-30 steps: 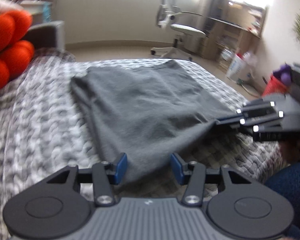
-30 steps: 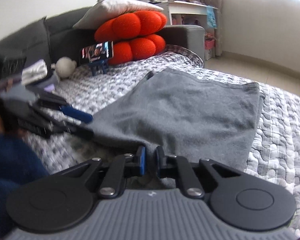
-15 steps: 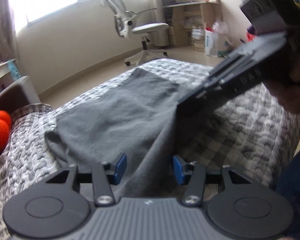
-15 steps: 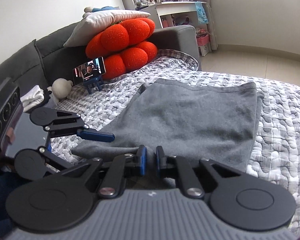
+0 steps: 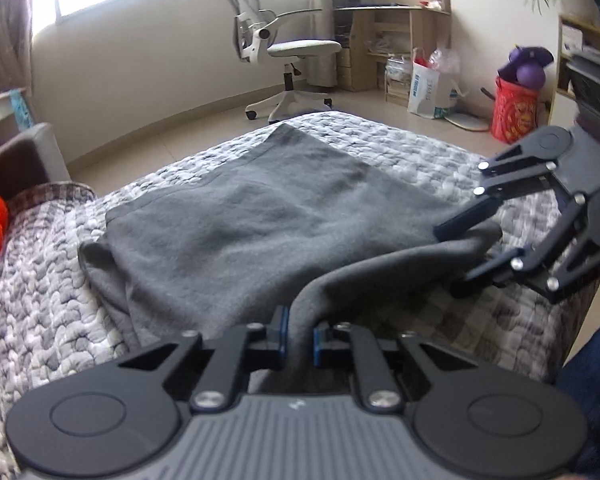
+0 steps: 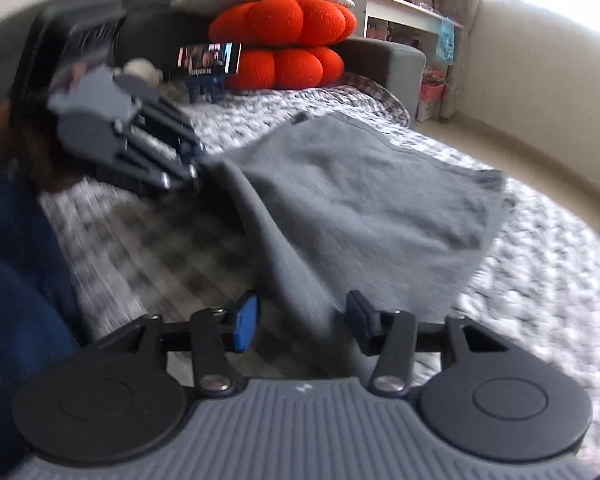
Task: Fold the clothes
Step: 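Lift the held shirt end with both grippers and fold it over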
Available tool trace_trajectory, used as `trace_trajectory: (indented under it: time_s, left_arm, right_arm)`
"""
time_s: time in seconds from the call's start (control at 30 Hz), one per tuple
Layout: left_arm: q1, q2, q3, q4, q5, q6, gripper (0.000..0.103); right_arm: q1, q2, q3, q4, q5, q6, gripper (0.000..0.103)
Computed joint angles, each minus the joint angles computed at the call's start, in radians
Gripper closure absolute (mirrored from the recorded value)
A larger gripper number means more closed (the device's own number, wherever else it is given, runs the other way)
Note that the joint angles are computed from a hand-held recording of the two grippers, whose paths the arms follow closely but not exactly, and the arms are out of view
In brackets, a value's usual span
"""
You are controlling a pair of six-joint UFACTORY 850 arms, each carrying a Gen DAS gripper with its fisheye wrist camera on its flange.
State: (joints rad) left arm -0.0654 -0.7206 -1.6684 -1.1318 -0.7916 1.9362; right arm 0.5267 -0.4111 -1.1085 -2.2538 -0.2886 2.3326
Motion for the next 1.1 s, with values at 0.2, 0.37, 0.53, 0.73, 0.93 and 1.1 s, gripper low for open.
trace_trajectory:
  time_s: [0.2,0.37,0.53,0.73,0.93,1.1]
  left_arm:
    - [0.005,-0.017,-0.026,0.047,-0.013,-0.034,0.078]
    - [0.023,0.001,0.014,0.03,0.053,0.094,0.065]
    - [0.048,0.007,0.038,-0.021,0.059,0.161,0.07]
    - [0.058,0.009,0.049,-0.062,0.057,0.201,0.085]
    - [0.062,0.007,0.03,-0.043,0.038,0.117,0.094]
    - [0.079,0.03,0.04,-0.04,-0.008,0.055,0.095]
  right_arm:
    - [0.011,-0.022,-0.017,0.238,-0.065,-0.34,0.091]
    - [0.005,0.003,0.005,0.185,-0.08,-0.285,0.093]
    - [0.012,-0.016,-0.014,0.276,-0.085,-0.398,0.091]
    - [0.034,-0.025,-0.008,0.339,-0.157,-0.479,0.079]
    - [0.033,0.003,0.006,0.331,-0.15,-0.431,0.094]
    - [0.046,0.035,0.025,0.307,-0.166,-0.401,0.094]
